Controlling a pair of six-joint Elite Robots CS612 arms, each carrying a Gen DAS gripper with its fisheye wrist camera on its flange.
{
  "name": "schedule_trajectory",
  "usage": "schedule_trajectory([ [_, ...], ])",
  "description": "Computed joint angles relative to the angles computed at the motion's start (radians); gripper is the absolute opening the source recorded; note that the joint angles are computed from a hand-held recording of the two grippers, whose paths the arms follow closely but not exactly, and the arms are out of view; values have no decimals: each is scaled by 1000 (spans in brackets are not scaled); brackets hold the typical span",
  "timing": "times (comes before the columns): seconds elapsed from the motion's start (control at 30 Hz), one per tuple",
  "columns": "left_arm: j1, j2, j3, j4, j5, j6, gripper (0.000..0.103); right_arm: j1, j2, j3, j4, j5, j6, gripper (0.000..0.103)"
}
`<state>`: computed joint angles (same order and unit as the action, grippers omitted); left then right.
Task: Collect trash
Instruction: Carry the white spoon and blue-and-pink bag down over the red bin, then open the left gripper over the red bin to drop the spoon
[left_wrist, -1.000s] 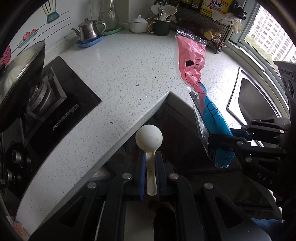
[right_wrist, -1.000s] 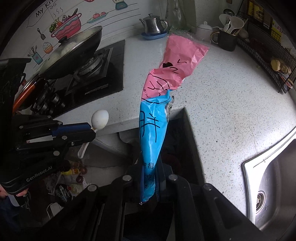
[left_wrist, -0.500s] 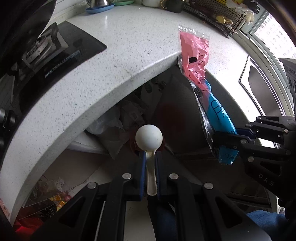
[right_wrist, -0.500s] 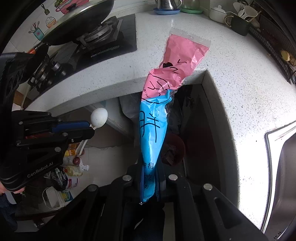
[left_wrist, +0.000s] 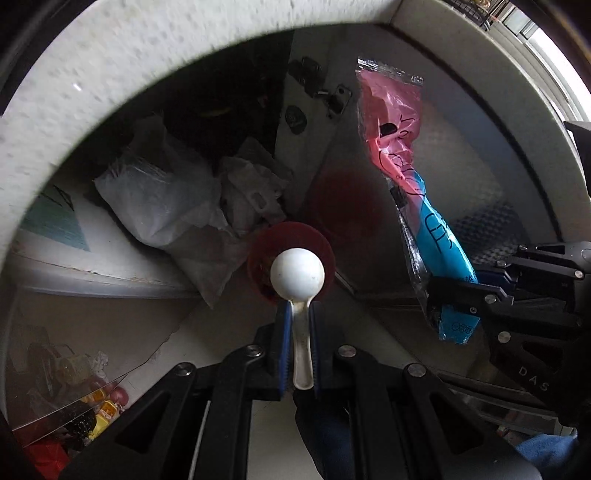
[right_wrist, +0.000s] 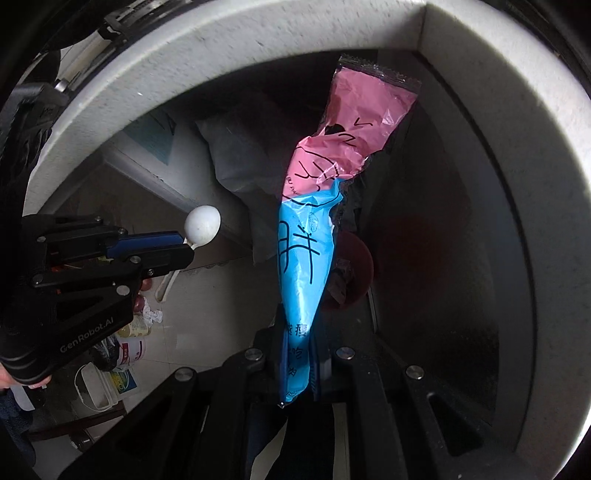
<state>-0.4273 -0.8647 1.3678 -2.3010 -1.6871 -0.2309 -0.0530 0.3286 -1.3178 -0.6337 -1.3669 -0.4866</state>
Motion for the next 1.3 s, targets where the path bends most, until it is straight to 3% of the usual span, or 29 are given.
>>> schedule_trajectory([
  [0.13, 4, 60, -13, -36, -18, 4, 8, 10, 72, -36, -68, -52, -17, 8],
  [0.23, 16, 109, -32, -64, -74, -27, 8, 9, 111, -39, -88, -45, -12, 8],
  [0.3, 14, 136, -47, -58, -69, -19, 8, 6, 131, -35, -104, -47, -9, 8],
  [0.5, 11, 197, -84, -51, -71, -6, 8, 4, 171, -24, -141, -50, -5, 8],
  [0.67, 6, 215, -90, -55, -70, -8, 8, 4, 180, -17, -145, -53, 1, 8],
  [0.7, 7, 220, -94, -52, -71, -7, 11, 6, 179, -16, -139, -55, 7, 8],
  [0.77, 8, 228, -103, -48, -80, -12, 30, -8, 176, -36, -121, -53, -9, 8],
  [0.83, 10, 236, -109, -57, -83, -23, 61, -11, 179, -45, -126, -58, -23, 8],
  [0.93, 8, 237, -113, -58, -62, -37, 81, -14, 175, -38, -122, -49, -23, 8],
  [1.03, 2, 230, -110, -49, -23, -27, 84, -15, 178, -34, -129, -45, -18, 8],
  [1.13, -13, 212, -93, -34, 85, -12, 90, -14, 179, -41, -132, -45, -39, 8],
  [1.3, -2, 194, -57, -46, 94, -46, 91, -11, 173, -27, -110, -32, -48, 8],
])
